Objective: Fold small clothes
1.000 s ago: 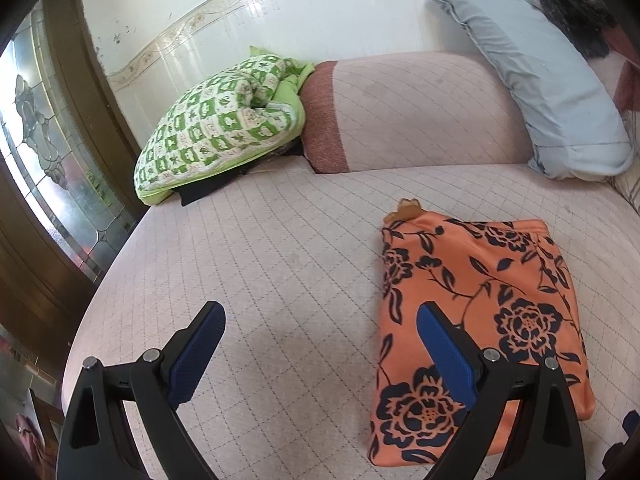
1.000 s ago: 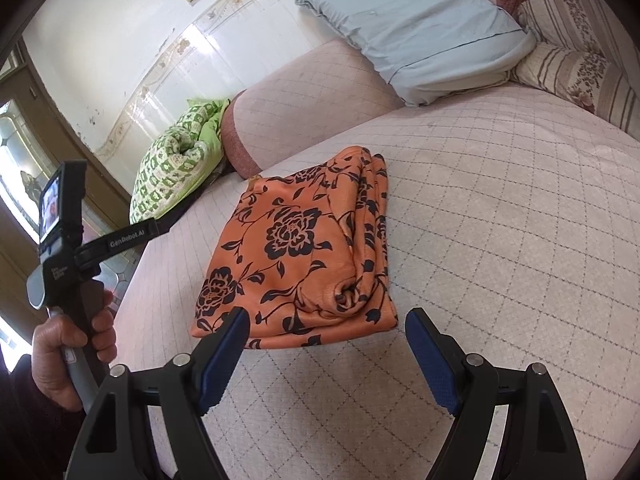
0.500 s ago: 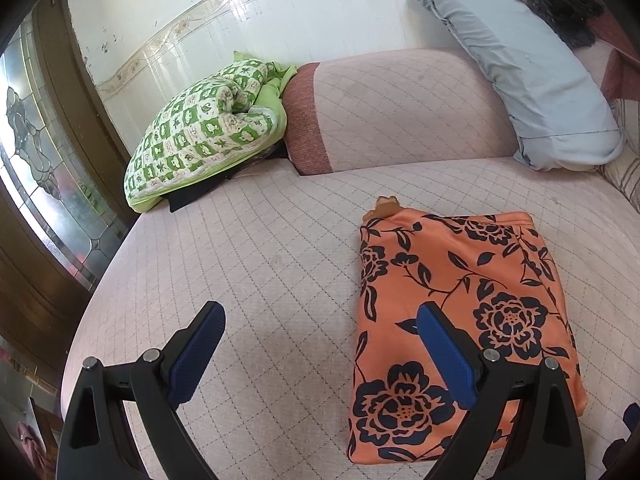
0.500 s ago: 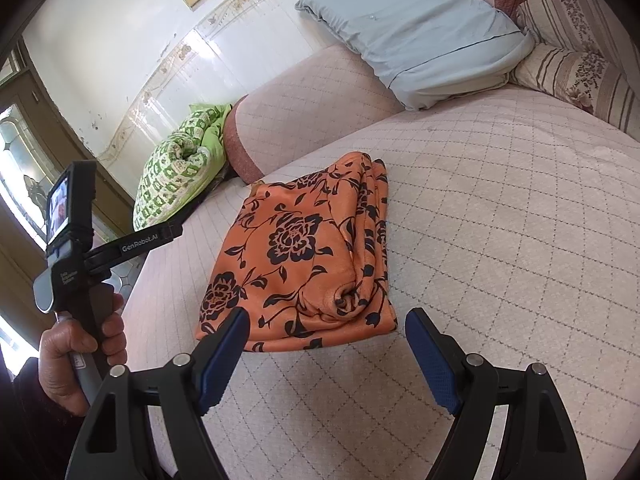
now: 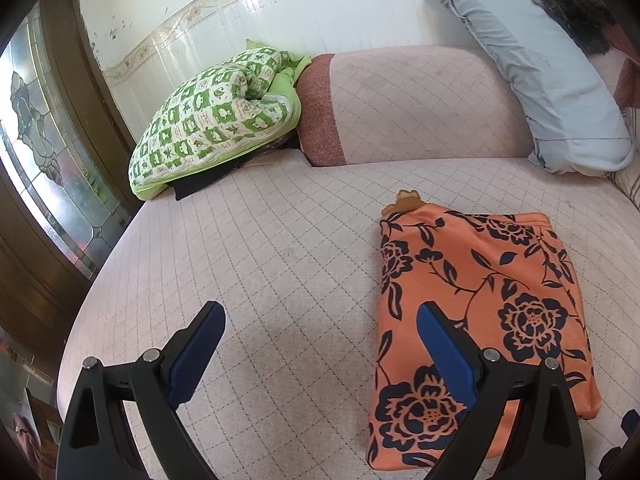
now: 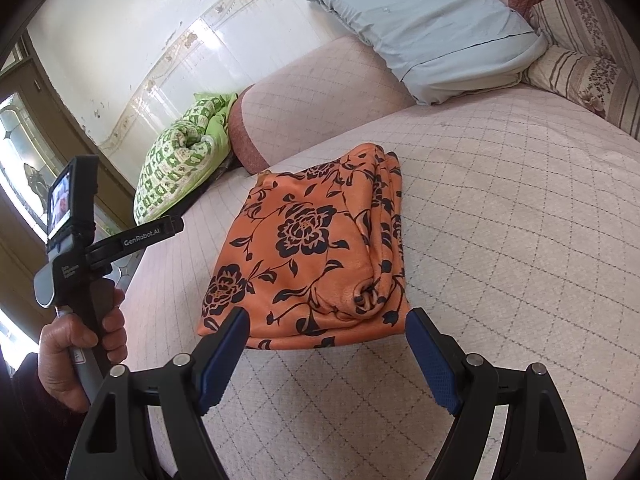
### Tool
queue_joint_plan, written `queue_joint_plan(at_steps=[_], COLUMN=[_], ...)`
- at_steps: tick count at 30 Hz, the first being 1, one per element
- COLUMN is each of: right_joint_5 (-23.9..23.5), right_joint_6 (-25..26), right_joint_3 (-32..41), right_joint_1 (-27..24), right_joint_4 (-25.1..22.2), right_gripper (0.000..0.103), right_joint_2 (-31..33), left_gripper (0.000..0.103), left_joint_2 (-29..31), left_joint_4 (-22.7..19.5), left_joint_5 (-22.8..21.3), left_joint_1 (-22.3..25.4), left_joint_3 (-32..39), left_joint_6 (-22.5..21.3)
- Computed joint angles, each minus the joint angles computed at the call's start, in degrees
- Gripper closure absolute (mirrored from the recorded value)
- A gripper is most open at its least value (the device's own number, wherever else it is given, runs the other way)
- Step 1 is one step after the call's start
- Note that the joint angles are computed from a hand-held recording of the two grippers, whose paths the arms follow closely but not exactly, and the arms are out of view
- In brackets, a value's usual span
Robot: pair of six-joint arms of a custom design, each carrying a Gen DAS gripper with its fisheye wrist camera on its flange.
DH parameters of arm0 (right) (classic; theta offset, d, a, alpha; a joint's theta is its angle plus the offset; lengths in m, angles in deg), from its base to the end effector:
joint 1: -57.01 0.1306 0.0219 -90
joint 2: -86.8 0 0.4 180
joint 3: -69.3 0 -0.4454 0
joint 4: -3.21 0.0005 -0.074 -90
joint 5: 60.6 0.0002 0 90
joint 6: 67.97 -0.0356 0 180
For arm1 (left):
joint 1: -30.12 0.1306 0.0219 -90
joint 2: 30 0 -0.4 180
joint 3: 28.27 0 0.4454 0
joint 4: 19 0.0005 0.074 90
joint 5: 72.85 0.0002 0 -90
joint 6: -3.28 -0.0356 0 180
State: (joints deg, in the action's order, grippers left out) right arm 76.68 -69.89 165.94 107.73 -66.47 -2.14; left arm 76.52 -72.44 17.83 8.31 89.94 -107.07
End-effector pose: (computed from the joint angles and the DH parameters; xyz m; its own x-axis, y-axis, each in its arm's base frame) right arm 0.3469 0.3820 0.4855 -0.3027 0.7009 -0.6459 0.5800 0.6732 0.4587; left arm 0.6063 -0.2436 0.5312 -0.4476 0.5536 -0.7022 0.5710 0.7813 0.2520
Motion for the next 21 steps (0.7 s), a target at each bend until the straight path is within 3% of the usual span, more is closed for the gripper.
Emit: queue_joint_plan(at_steps=[21], right_joint_5=[-2.58], right_joint_6=[3.63], right_joint_3=[1.93], right_joint_1=[-1.27], right_joint_4=[1.4], right_gripper=[0.02], right_joint_2=[2.29], left_gripper=[0.006], left_joint_2=[2.8], left_joint_4=[-0.7], left_joint_5=[0.28], left_joint_1=[1.45], left_joint_3=[2.15], left_joint_6=[1.49])
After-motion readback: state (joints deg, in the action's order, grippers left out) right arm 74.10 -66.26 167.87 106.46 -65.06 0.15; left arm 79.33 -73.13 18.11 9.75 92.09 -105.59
